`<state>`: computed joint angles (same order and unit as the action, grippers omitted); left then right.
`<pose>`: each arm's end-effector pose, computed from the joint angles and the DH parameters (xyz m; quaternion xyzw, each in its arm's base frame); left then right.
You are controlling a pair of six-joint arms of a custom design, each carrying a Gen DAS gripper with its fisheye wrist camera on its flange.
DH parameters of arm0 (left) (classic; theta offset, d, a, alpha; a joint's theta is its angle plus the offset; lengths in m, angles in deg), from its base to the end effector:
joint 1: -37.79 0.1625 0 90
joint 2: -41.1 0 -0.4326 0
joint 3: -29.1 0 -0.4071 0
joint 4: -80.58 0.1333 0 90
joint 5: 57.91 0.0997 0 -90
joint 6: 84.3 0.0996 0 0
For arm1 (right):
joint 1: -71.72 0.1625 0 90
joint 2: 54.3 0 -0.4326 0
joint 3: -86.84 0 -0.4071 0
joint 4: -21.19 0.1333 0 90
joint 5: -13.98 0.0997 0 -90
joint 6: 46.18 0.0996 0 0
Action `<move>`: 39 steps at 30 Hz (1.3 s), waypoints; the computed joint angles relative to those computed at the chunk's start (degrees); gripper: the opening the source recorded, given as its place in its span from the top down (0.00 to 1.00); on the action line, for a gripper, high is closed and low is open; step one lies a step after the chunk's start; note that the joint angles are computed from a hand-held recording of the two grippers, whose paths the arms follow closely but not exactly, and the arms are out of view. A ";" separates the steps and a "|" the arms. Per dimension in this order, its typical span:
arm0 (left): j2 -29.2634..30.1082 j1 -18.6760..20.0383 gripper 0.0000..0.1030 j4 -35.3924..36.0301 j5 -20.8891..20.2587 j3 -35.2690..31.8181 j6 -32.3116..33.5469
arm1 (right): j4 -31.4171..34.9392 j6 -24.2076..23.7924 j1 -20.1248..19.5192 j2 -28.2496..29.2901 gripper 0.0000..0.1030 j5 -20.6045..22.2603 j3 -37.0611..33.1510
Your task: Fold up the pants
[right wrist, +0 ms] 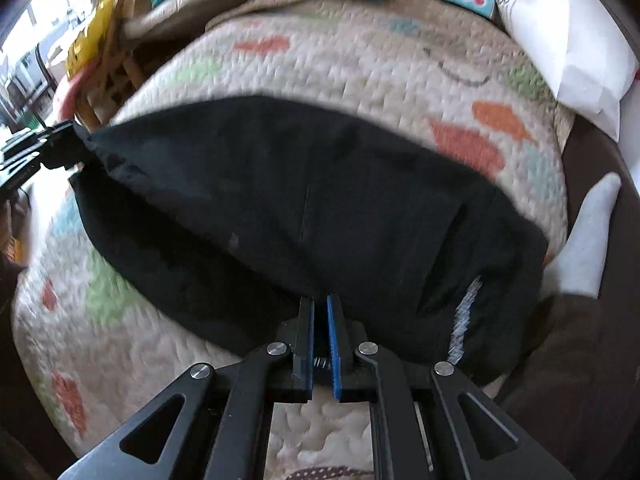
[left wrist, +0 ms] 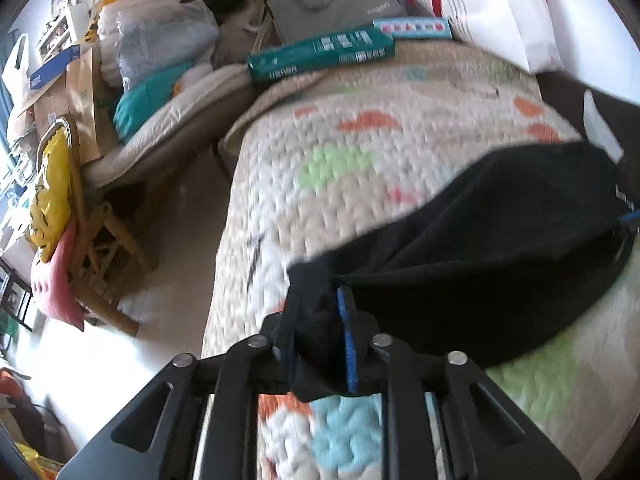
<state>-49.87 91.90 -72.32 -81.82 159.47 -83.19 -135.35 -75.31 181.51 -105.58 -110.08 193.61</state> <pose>-0.0614 -0.4676 0.3394 0.1551 0.8135 -0.3225 0.4585 0.2811 -0.5523 0.1027 0.3684 -0.8780 0.0680 0.2980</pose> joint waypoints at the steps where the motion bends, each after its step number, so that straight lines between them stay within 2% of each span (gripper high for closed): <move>1: -0.74 -0.27 0.78 1.42 0.65 0.71 -1.35 | -0.12 -0.28 0.20 0.34 0.94 -1.06 0.18; 3: -2.35 -0.50 0.71 3.03 0.73 1.48 -3.81 | -0.57 -0.69 0.48 0.79 0.93 -2.22 0.35; 4: -3.55 -0.57 0.63 3.25 0.85 2.06 -5.36 | -0.46 -0.74 0.61 0.92 0.90 -2.69 0.44; 5: -4.47 -0.53 0.50 3.69 0.74 2.33 -6.34 | -0.12 -0.76 0.68 1.03 0.89 -3.16 0.56; 6: -5.49 -0.37 0.44 4.13 0.49 2.46 -7.44 | 0.73 -0.74 0.71 1.21 0.85 -3.80 0.55; 7: -6.97 -0.14 0.40 4.53 -0.14 2.68 -8.75 | 1.76 -0.87 0.77 1.33 0.76 -4.53 0.66; 8: -8.10 -0.13 0.40 5.90 -0.30 2.78 -10.39 | 1.72 -1.32 0.96 1.55 0.71 -5.41 0.75; 10: -10.22 -0.08 0.39 8.91 0.30 2.50 -13.98 | -0.80 -2.99 1.74 1.66 0.52 -7.57 1.69; 13: -12.53 0.42 0.36 12.09 1.82 1.77 -19.73 | 0.27 -2.13 2.39 -0.26 0.41 -5.63 2.18; 15: -13.47 1.36 0.36 12.39 2.13 1.18 -23.78 | -0.43 -1.98 3.45 -0.91 0.40 -5.26 2.29; 16: -13.93 2.01 0.36 14.26 2.98 0.60 -28.09 | -0.64 -1.98 3.94 -0.99 0.40 -4.67 2.15; 17: -14.20 2.45 0.36 15.08 2.91 0.26 -30.04 | -0.41 -1.82 4.42 -1.17 0.40 -3.01 1.86; 19: -14.76 3.25 0.36 14.99 1.75 -0.05 -31.58 | -0.09 -0.68 4.92 -1.14 0.40 -1.06 0.99; 21: -14.87 3.42 0.36 14.00 1.53 0.03 -31.64 | -2.05 0.63 4.80 -1.05 0.42 -0.94 0.17; 22: -14.72 3.45 0.36 13.80 1.52 0.00 -31.78 | -2.79 2.76 4.07 -1.62 0.42 -0.57 -0.35; 24: -14.21 3.76 0.36 12.86 0.67 -0.24 -32.12 | -1.96 10.30 1.53 -3.58 0.42 1.39 -1.85; 26: -13.39 4.75 0.36 10.23 -2.08 -0.57 -31.98 | -0.39 17.27 -0.96 -5.35 0.42 2.38 -3.25; 29: -12.17 5.75 0.36 8.28 -5.63 -1.14 -31.80 | 3.42 22.87 -2.98 -6.18 0.42 2.38 -4.58; 33: -11.30 5.41 0.36 8.70 -5.73 -0.95 -31.27 | 5.14 25.57 -3.68 -4.37 0.47 -0.87 -4.74; 35: -11.35 5.40 0.36 8.75 -6.31 -0.87 -31.39 | 2.81 27.48 -3.63 -1.80 0.48 -7.62 -5.14; 36: -11.35 5.43 0.36 8.60 -6.47 -0.83 -31.32 | 2.51 28.38 -3.85 -1.40 0.48 -9.09 -5.17; 39: -11.35 5.45 0.36 8.50 -6.49 -0.77 -31.34 | 2.69 31.40 -4.58 -0.42 0.47 -9.91 -5.06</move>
